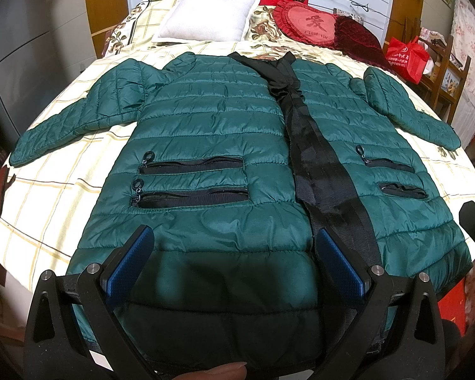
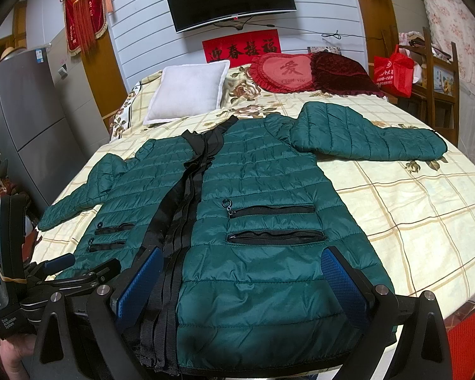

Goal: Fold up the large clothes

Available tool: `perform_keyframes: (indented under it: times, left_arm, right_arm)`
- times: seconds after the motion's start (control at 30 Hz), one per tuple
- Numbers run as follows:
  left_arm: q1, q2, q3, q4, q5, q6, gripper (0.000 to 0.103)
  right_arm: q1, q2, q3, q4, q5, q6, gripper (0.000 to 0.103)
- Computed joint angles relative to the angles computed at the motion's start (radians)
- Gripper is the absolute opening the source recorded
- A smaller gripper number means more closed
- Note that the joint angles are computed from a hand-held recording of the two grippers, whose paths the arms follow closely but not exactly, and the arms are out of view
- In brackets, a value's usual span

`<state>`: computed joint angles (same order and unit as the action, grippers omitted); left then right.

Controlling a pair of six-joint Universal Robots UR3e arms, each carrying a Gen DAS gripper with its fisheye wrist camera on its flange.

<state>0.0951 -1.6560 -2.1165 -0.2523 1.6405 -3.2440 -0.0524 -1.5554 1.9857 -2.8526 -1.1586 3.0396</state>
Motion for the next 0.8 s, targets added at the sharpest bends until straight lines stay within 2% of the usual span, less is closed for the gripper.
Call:
perform_keyframes:
  times: [0.8]
  left_arm:
    - [0.001, 0.001, 0.001, -0.001, -0.002, 0.0, 0.103]
  right_arm:
    - [-0.002, -0.005, 0.004, 0.001, 0.002, 0.001, 0.099]
